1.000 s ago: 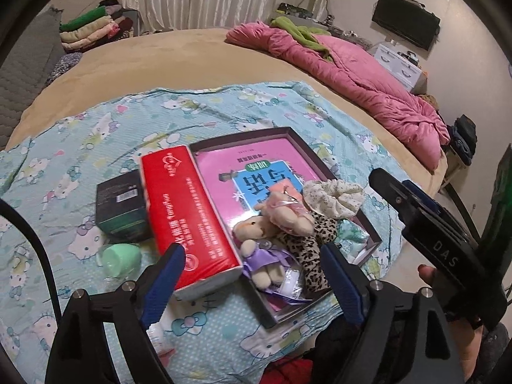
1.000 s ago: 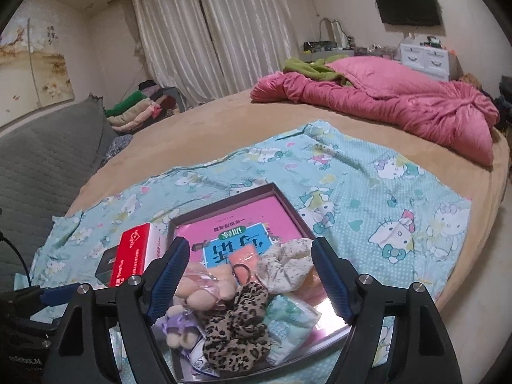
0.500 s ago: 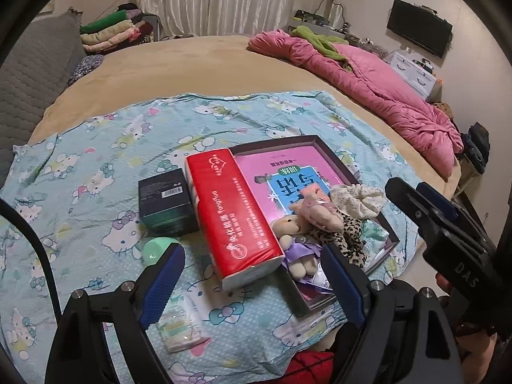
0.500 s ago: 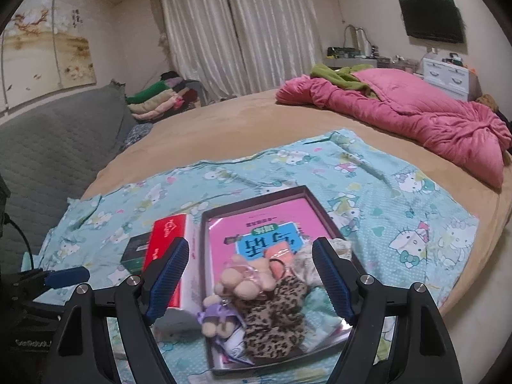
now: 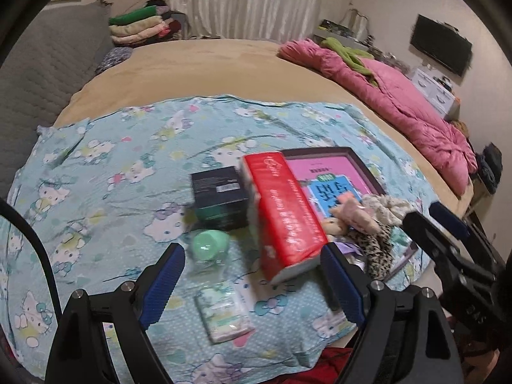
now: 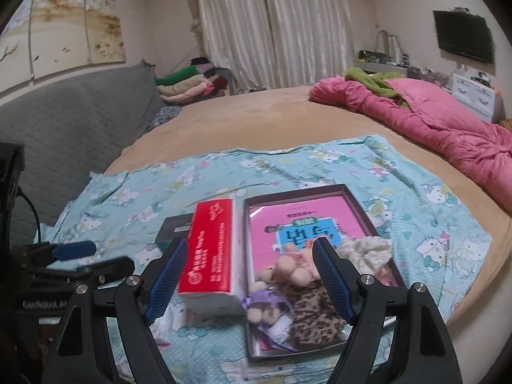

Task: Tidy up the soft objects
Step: 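Move both grippers back toward the green ball and white wrapped pack, then grasp the green ball in plastic with the left gripper while the right grasps the white wrapped pack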

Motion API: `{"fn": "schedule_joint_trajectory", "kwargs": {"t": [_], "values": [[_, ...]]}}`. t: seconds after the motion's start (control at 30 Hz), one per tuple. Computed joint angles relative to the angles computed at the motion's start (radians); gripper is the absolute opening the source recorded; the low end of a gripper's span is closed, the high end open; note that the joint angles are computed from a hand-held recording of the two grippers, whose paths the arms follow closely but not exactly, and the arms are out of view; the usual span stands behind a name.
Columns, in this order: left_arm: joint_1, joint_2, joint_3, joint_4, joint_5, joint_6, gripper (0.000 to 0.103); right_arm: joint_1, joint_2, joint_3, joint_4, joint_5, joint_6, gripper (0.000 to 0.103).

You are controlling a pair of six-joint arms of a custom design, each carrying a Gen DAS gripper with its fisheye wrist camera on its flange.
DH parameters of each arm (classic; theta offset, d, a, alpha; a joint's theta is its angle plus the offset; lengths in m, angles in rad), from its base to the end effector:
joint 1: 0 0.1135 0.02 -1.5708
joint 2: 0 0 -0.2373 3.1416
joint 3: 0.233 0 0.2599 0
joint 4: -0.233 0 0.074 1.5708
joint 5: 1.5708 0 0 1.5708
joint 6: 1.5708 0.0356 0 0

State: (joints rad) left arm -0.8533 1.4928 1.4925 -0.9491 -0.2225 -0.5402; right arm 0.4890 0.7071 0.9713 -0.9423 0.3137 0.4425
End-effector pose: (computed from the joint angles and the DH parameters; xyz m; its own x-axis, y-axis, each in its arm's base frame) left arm 0.2148 -0.2342 0.3216 -0.7930 0.1458 -0.5916 0.2829 0.9481 -0.1455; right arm 0.1394 0.0617 0.3240 -0.6009 0.1416 -0.7866 0.0251 0.9870 0.1585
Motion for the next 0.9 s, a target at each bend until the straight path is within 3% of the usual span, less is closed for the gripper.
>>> {"fn": "schedule_joint_trajectory", "kwargs": {"t": [0.43,0.9], "values": [[0.188,-0.159,-0.175,0.014,0.071,0.019,0.086,0.246,0.123,0.025,0.028,0.058,0.09,0.081],[0.258,-0.157,-0.303,0.095,0.161,0.047,0.086,0.384,0.276,-0.028,0.121,0.003,0.146,0.081]]}}
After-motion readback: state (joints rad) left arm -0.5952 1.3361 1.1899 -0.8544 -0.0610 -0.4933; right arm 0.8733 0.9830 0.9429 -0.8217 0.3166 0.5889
